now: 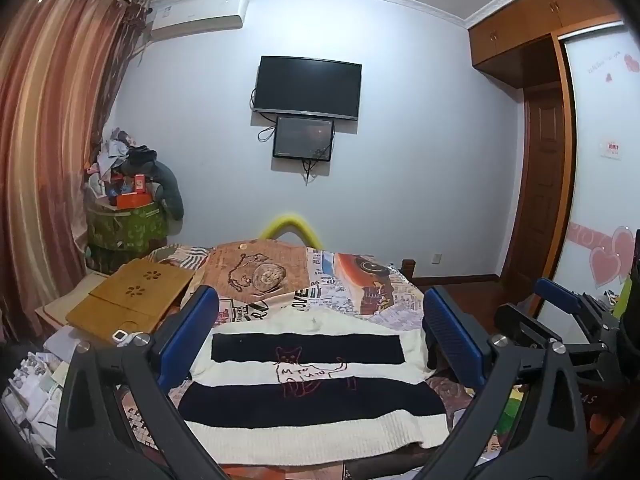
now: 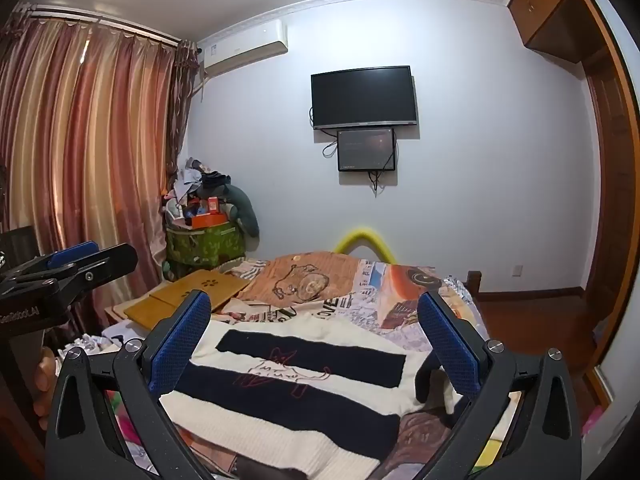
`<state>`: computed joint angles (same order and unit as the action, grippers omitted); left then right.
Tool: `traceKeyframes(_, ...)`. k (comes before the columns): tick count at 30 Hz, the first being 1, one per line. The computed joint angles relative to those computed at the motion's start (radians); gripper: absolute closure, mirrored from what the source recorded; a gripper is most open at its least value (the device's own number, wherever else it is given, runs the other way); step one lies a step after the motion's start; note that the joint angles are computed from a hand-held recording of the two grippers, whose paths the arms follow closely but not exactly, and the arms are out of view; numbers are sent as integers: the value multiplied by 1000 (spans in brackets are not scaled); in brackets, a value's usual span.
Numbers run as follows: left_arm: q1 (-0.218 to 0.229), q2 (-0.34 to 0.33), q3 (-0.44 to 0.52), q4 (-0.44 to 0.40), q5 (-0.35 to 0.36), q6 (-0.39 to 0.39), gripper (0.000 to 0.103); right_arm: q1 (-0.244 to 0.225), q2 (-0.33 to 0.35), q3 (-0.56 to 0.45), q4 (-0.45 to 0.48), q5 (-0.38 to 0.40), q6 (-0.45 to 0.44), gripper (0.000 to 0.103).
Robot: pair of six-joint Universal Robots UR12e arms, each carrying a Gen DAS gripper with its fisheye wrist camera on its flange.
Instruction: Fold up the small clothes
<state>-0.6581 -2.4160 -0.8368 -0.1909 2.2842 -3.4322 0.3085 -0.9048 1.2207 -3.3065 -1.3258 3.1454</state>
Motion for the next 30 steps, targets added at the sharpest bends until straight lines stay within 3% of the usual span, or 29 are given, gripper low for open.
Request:
traceKeyframes(9, 10, 20, -49, 33, -4, -33, 0, 0, 1, -1, -2, 8, 6, 0)
traceKeyframes(11, 8, 10, -19, -10, 2, -45, 0, 0, 12, -16, 4, 7, 6, 0)
traceKeyframes(30, 12, 2, -6, -33, 4, -48, 0, 1, -3, -2, 21, 1, 13, 0)
